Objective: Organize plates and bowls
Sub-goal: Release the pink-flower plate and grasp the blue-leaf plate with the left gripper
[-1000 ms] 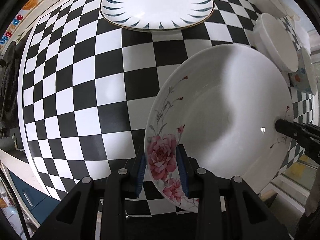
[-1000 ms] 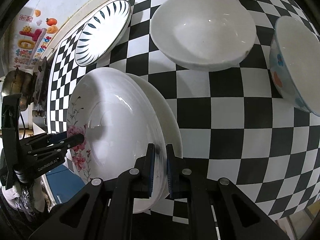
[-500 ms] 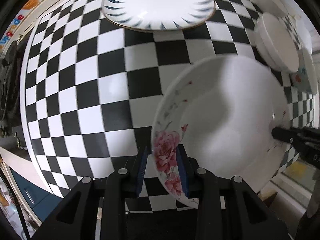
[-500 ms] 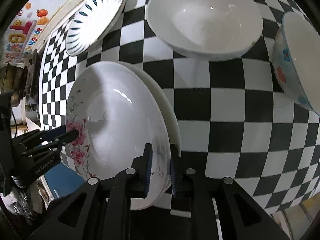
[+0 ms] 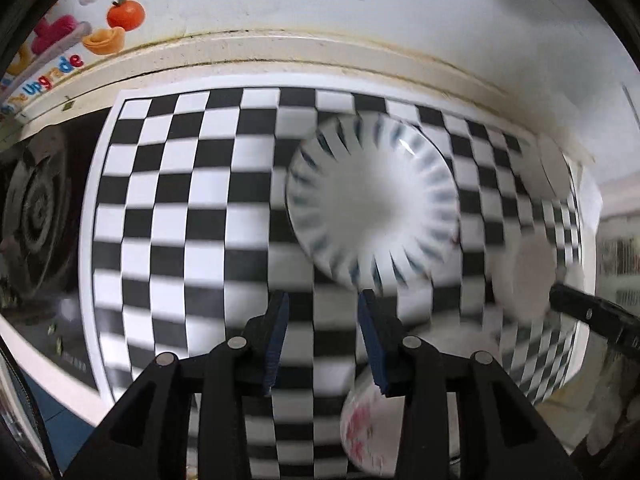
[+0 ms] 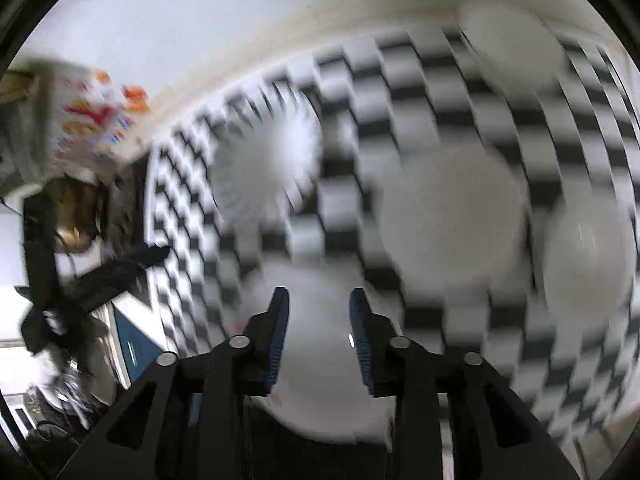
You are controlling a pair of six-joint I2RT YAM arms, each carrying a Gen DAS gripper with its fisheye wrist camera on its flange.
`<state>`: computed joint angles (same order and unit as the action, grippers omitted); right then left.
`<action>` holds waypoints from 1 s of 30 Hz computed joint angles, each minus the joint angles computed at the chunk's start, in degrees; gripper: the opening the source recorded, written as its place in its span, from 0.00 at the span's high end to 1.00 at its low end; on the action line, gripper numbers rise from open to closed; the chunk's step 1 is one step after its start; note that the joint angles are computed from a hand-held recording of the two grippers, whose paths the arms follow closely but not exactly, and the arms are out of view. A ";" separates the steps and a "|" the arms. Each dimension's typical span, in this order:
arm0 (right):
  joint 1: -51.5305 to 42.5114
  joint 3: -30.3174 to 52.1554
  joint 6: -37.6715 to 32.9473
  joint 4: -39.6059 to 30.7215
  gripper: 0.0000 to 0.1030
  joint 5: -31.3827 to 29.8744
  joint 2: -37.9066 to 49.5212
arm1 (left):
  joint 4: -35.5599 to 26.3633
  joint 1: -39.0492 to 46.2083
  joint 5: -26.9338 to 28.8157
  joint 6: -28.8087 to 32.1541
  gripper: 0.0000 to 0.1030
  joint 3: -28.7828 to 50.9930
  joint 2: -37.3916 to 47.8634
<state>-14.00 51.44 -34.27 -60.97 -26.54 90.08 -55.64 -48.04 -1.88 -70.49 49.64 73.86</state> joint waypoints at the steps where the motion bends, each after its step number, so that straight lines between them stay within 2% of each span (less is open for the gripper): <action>1: 3.42 1.80 4.54 3.29 0.64 -1.64 2.10 | 3.12 4.80 2.17 3.77 0.67 -1.98 0.38; 3: 8.46 5.57 11.66 8.66 0.64 -3.25 8.01 | 8.47 11.89 6.23 8.77 0.67 -4.98 2.30; 6: 14.26 12.64 20.01 13.82 0.64 -3.18 19.79 | 17.29 19.03 11.07 13.14 0.67 -9.19 7.47; 9: 17.58 18.70 24.61 15.86 0.64 -2.03 28.74 | 22.76 23.01 14.56 16.30 0.68 -10.80 12.63; 11: 18.72 21.28 25.31 16.16 0.64 -1.66 32.90 | 24.66 24.45 15.73 18.34 0.68 -10.61 15.69; 12: 19.50 22.44 26.06 16.57 0.64 -1.09 34.76 | 25.03 24.95 16.04 18.95 0.69 -10.41 16.58; 14: 19.94 23.80 26.24 17.13 0.65 -0.55 37.05 | 26.35 24.94 15.82 18.92 0.82 -10.89 15.19; 16: 20.34 24.07 26.25 18.62 0.84 -0.73 38.69 | 24.57 24.29 14.76 19.28 0.86 -9.40 15.92; 17: 20.31 24.46 25.92 18.56 0.88 -1.21 39.29 | 23.95 23.65 14.15 19.08 0.86 -9.04 15.78; 22: 22.08 22.08 26.15 20.77 0.88 0.90 37.11 | 20.44 19.78 11.90 16.40 0.86 -6.94 14.82; 28: 20.65 18.47 23.75 18.81 0.89 -0.32 30.41 | 11.25 12.54 7.60 10.78 0.86 -3.25 6.76; 30: 19.99 16.05 22.18 18.12 0.89 -0.62 26.14 | 10.12 11.17 6.48 9.97 0.86 -3.73 4.49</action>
